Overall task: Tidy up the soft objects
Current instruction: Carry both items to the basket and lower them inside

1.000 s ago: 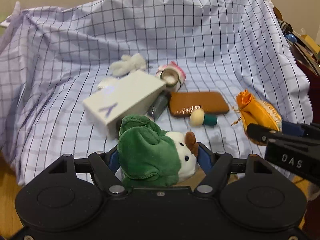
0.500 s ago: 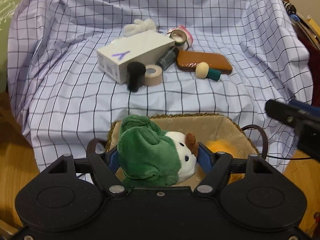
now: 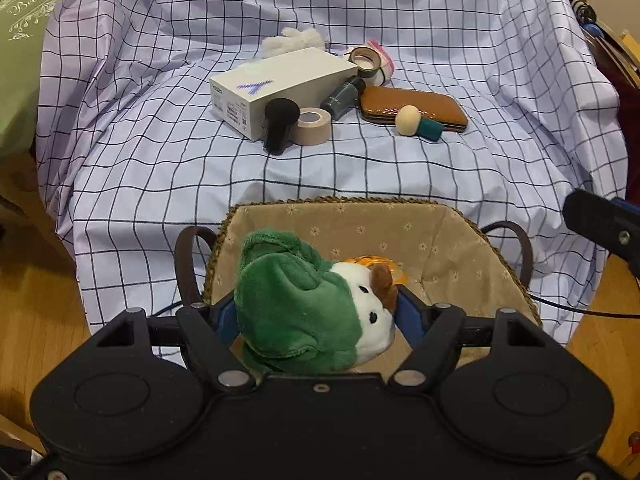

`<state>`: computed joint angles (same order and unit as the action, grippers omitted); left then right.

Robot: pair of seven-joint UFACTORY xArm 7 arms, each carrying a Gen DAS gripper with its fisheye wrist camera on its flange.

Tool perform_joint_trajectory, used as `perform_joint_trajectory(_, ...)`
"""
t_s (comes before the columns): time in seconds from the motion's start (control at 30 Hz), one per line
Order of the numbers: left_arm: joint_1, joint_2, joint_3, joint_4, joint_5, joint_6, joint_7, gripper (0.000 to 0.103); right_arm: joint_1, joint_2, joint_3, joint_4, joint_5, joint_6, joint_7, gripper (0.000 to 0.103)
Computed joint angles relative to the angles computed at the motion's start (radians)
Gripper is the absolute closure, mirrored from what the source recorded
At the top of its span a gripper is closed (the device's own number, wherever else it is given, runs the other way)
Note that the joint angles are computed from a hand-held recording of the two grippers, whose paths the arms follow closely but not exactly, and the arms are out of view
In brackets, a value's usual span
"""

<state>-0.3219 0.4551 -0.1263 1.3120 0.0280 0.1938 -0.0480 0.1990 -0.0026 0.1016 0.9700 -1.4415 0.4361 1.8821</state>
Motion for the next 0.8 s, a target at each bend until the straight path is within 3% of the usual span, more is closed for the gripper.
perform_joint_trajectory(0.43,0.005,-0.006,-0.018,-0.027,-0.014,-0.031,0.033,0.025,0.009,0.010,-0.001,0.004,-0.017,0.015,0.011,0.048)
perform_joint_trajectory(0.6,0.038,-0.015,-0.059,-0.046,-0.045,-0.049,0.076,0.021,0.009,0.009,-0.001,0.002,-0.015,0.018,0.011,0.044)
perform_joint_trajectory(0.8,0.009,-0.022,-0.027,-0.053,-0.039,-0.055,0.058,0.020,0.008,0.011,-0.003,0.000,-0.003,0.012,0.000,0.042)
